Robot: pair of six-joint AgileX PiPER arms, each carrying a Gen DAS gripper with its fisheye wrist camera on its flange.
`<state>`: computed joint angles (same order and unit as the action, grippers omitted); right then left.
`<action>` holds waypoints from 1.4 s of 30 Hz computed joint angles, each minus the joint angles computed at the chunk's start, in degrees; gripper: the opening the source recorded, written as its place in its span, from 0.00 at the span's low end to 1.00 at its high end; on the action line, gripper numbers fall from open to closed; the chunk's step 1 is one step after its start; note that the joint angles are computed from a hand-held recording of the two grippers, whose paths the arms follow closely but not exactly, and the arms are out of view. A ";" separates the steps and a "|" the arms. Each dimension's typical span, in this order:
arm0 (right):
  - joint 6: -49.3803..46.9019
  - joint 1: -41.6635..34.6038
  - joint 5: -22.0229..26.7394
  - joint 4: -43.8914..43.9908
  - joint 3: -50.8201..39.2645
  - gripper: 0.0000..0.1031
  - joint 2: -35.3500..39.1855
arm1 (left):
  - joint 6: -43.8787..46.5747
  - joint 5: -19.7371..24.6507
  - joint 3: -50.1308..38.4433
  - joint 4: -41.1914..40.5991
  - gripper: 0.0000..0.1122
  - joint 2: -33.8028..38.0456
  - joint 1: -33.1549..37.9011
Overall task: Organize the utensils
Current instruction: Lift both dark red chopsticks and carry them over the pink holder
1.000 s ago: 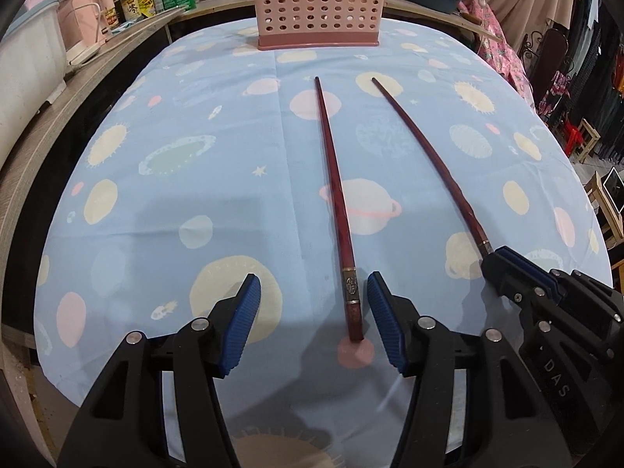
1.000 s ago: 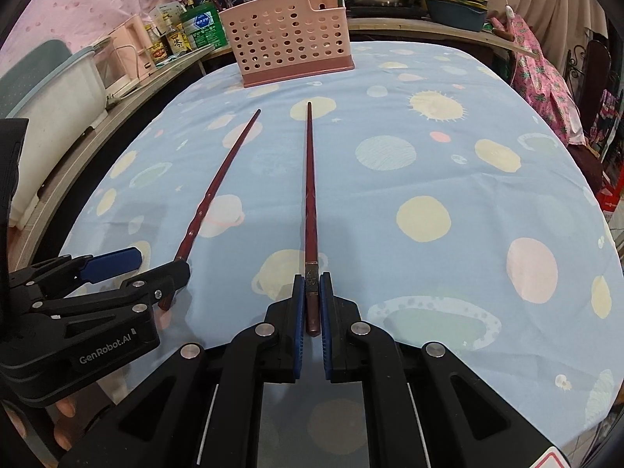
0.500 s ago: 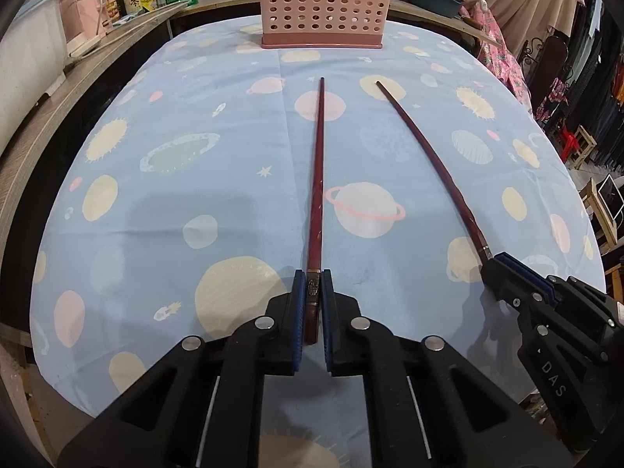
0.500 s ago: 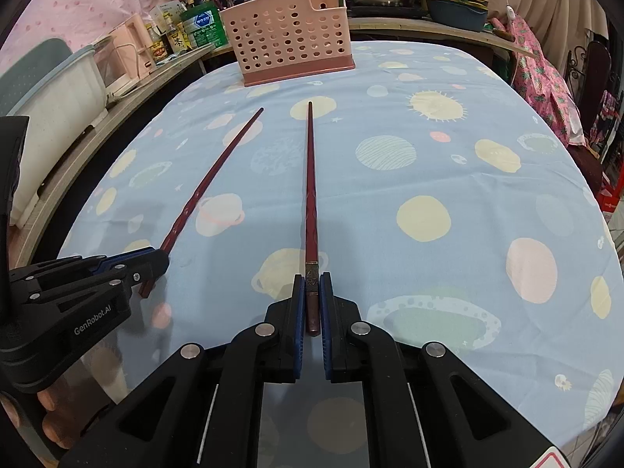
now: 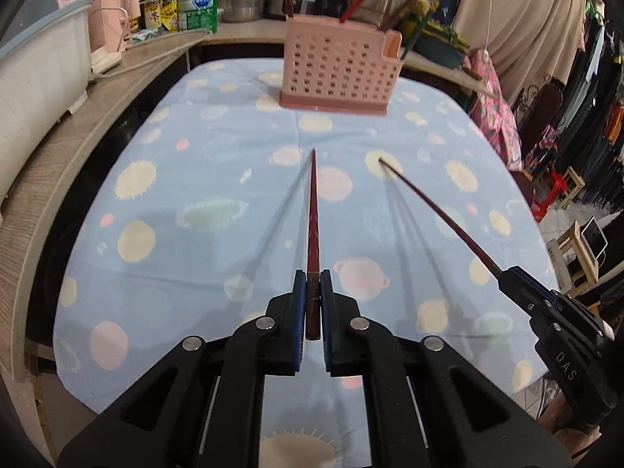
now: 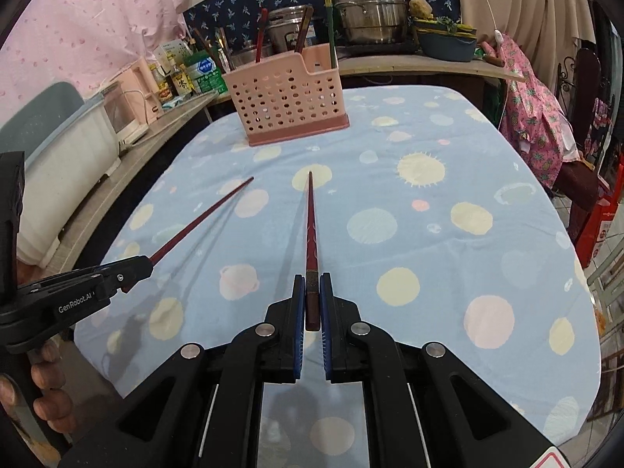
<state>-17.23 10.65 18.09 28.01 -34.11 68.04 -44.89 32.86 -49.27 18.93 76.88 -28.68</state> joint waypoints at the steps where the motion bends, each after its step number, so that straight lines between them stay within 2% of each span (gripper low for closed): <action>1: -1.47 -0.78 0.69 1.19 -0.87 0.07 -0.35 | 0.44 0.43 -0.79 -0.17 0.06 -0.54 0.47; 10: -11.94 -7.46 5.33 11.61 -11.29 0.07 -0.09 | 6.09 2.41 -8.71 -2.10 0.06 -2.32 6.21; 19: -16.63 -10.39 7.76 18.59 -23.39 0.07 7.42 | 10.85 3.23 -20.07 -2.68 0.06 2.82 10.11; 26: -17.84 -10.64 9.04 22.20 -30.75 0.07 12.44 | 19.12 4.91 -30.18 -10.02 0.06 7.99 14.83; 30: -17.31 -10.75 10.31 23.36 -37.18 0.07 15.30 | 22.08 6.39 -37.18 -12.41 0.06 10.97 16.25; 35: -13.12 -10.30 11.57 22.08 -49.08 0.07 20.59 | 23.06 9.08 -49.96 -12.57 0.06 15.89 17.26; 42: -0.17 -9.43 12.92 13.02 -73.19 0.07 32.83 | 23.00 15.13 -73.51 -10.76 0.06 27.50 17.82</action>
